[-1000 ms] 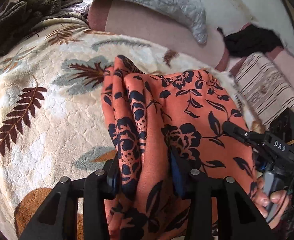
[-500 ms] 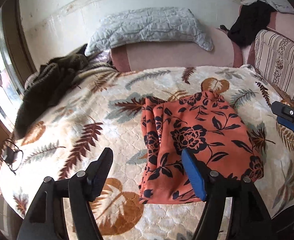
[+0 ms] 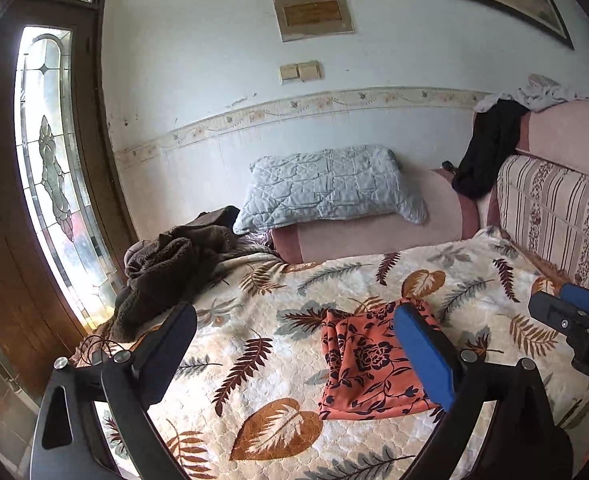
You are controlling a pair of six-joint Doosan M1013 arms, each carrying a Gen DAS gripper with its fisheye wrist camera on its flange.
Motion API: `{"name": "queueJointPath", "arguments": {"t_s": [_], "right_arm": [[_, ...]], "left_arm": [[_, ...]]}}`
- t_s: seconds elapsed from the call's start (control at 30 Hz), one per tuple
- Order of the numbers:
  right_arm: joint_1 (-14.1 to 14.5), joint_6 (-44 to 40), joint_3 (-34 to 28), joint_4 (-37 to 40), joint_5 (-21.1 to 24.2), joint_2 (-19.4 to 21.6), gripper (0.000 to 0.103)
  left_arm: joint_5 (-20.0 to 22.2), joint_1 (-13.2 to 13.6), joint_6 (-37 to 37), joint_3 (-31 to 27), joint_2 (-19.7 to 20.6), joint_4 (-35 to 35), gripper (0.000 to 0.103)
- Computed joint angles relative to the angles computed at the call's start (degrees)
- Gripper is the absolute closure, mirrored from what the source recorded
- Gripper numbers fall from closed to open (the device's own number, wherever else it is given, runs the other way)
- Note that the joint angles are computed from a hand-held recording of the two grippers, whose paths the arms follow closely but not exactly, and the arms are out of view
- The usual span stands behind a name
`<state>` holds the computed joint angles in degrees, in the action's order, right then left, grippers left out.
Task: Fold small clothes
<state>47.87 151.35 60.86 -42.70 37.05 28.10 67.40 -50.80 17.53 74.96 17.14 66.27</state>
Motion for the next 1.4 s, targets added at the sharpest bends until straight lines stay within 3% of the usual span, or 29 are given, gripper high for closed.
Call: {"name": "queueJointPath", "arguments": {"t_s": [0.27, 0.67, 1.4], "right_arm": [[3.23, 1.95, 1.16, -5.99, 2.96, -2.43, 0.031], [5.26, -1.59, 1.47, -4.76, 3.13, -3.16, 0.031], [7.31, -4.81, -2.92, -8.71, 6.01, -0.65, 0.031]], "left_arm": [[5.77, -2.66, -2.85, -0.27, -1.78, 3.16, 0.0], [10.68, -4.48, -6.05, 1.12, -3.83, 6.23, 0.0], [7.63, -4.95, -7.21, 3.37, -6.52, 8.76, 0.0]]}}
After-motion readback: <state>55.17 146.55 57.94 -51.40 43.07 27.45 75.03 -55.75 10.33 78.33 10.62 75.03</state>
